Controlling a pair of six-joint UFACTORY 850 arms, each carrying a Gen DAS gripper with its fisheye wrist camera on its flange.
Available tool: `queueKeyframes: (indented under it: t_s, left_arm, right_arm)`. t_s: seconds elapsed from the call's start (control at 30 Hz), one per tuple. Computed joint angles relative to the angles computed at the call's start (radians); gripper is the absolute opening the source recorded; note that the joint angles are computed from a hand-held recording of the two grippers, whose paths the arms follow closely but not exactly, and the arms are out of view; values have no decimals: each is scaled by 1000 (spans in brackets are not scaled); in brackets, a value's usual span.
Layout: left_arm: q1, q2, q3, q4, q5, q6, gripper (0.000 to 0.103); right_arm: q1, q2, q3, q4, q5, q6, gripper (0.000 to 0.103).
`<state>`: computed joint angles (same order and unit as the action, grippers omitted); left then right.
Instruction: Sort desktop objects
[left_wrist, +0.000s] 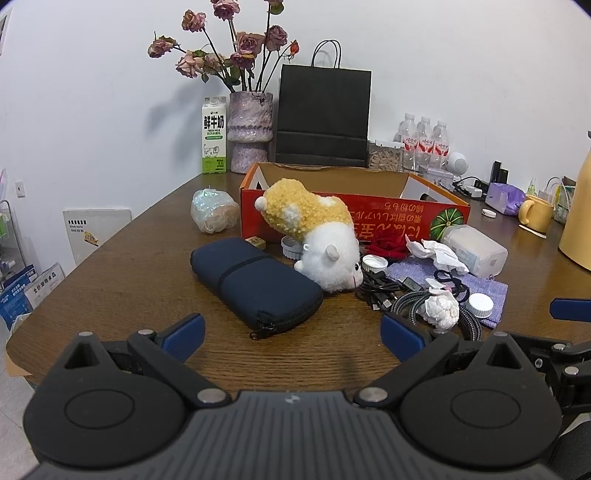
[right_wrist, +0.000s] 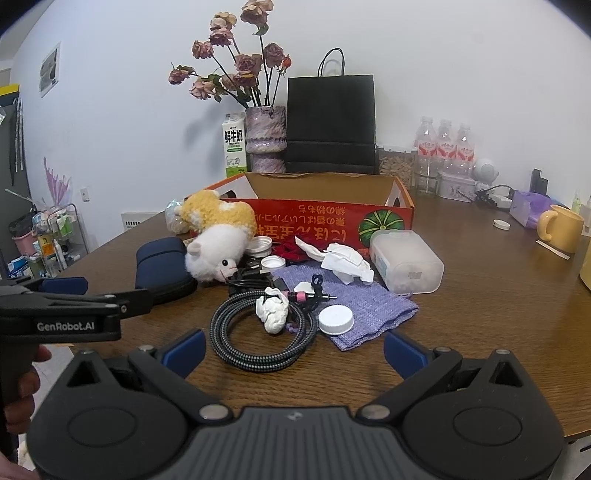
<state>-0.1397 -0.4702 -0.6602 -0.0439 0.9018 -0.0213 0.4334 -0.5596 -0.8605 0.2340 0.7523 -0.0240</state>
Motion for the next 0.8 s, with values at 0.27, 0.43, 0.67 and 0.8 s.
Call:
queueKeyframes:
  t_s: [0.27, 0.43, 0.67, 0.8]
  left_arm:
    - [1, -12, -32, -9, -14, 34, 103]
    - [2, -37, -87, 8, -42, 34, 103]
    - [5, -85, -200, 52, -101, 18, 103]
    - [1, -125, -283, 47, -156, 22, 103]
  right_arm:
    - [-5, -21, -31, 8, -10, -20, 101]
    - [-17, -58, -99, 25, -36, -55, 98]
    - [-57, -125, -232, 24, -107, -77, 88]
    - [-82, -175, -328, 24, -175, -94, 84]
